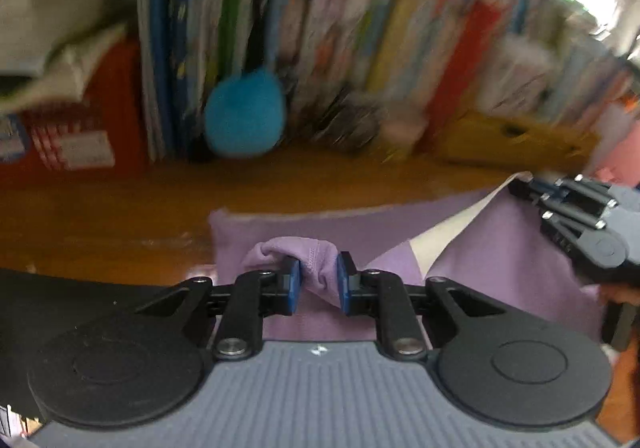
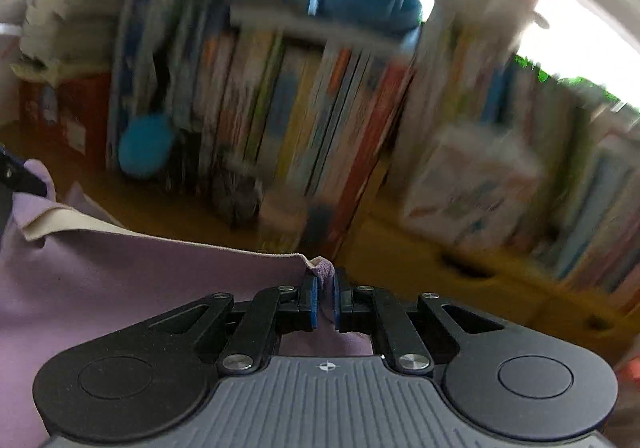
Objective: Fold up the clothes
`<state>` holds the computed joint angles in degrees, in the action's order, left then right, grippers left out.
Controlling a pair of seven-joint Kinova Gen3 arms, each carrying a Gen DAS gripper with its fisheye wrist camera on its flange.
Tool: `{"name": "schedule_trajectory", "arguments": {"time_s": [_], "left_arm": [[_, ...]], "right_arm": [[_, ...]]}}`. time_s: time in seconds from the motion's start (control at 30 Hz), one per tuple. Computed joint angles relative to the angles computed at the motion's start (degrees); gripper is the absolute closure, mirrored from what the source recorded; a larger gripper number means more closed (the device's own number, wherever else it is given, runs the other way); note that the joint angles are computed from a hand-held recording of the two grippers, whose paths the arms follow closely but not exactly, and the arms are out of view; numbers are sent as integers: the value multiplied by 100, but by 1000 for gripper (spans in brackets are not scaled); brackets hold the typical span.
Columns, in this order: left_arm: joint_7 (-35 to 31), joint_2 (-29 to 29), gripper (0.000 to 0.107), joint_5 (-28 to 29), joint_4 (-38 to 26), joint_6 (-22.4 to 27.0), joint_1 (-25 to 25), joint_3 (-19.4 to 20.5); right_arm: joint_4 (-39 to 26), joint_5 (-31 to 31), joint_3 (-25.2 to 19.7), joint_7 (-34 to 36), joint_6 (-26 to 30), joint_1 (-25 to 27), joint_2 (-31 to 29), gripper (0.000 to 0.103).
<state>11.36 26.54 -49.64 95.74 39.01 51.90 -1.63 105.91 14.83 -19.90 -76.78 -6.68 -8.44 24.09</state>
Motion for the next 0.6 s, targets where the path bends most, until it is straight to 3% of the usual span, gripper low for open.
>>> {"name": "schedule_trajectory", "arguments": {"time_s": [0.07, 0.13, 0.17, 0.27, 0.33, 0.37, 0.43, 0.6], "left_arm": [[-20, 79, 82, 69, 116, -206, -12, -131], [124, 86, 77, -30, 256, -350, -96, -129], [150, 76, 77, -22, 302, -415, -123, -163], [71, 27, 77, 140, 264, -321, -203, -176], [184, -68, 77, 19, 285, -266, -114, -253], [360, -149, 77, -179, 341, -261, -107, -215], [556, -246, 77, -413, 367, -132, -220, -7], [418, -187, 69, -183, 64, 830, 554, -604]], "right_arm": [[-231, 48, -62, -44, 162, -4, 348, 90], [-367, -114, 232, 64, 311, -310, 535, 80], [-423, -189, 497, 105, 354, -559, 619, 65], [-335, 105, 656, -283, -72, -674, 644, 49], [-166, 454, 259, -749, -538, -235, 556, 37], [-68, 526, 30, -982, -771, 30, 489, 20], [125, 732, -391, -1448, -1222, 561, 427, 4], [446, 1872, -1301, -2574, -1236, 1889, 278, 1]]}}
